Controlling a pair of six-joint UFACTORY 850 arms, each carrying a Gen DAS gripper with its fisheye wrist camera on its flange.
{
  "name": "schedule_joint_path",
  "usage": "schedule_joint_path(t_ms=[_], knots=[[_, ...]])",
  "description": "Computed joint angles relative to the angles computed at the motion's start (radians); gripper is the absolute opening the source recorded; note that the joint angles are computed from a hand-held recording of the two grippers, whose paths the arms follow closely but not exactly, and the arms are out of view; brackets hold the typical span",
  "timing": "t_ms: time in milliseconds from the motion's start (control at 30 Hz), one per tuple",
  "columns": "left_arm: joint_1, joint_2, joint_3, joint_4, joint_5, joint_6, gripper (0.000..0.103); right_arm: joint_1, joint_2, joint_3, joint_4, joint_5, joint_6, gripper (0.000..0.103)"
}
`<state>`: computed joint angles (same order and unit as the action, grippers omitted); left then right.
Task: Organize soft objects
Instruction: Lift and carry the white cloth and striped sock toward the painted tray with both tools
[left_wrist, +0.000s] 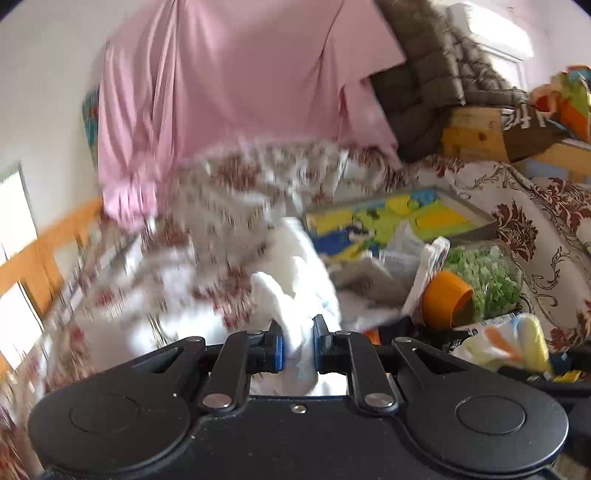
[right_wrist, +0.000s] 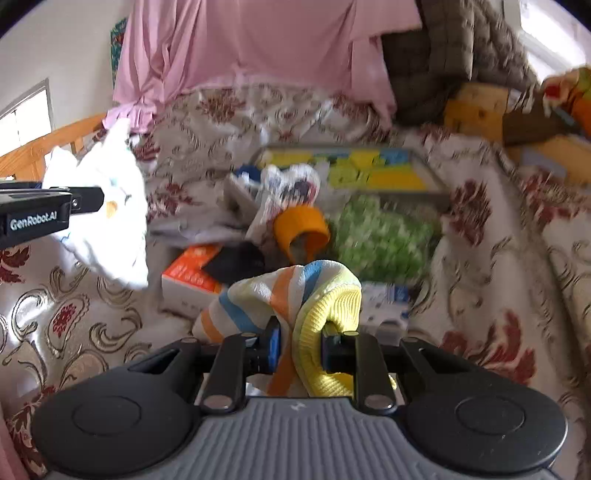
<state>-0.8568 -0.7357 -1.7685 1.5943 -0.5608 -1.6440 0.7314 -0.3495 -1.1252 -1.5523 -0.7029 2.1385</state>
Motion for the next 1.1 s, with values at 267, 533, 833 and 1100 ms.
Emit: schedule_joint_path(t_ms=[267, 533, 833, 1100], knots=[[-0.02, 0.015, 0.038, 0.185, -0.008, -0.096, 0.016, 0.043, 0.013, 0.028, -0.121, -0.153, 0.067, 0.024], [-0.023, 0.023, 0.057, 0.254, 0.011, -0.163, 0.016, 0.071, 0.011, 0.048, -0.217, -0.289, 0.111, 0.024], [-0.028, 0.043, 0.104, 0.462, -0.021, -0.377, 0.016, 0.074, 0.033, 0.087, -0.275, -0.381, 0.213, 0.026], [-0.023, 0.022, 0.072, 0.577, -0.022, -0.462, 0.016, 0.019, 0.066, 0.08, -0.341, -0.383, 0.214, 0.026]])
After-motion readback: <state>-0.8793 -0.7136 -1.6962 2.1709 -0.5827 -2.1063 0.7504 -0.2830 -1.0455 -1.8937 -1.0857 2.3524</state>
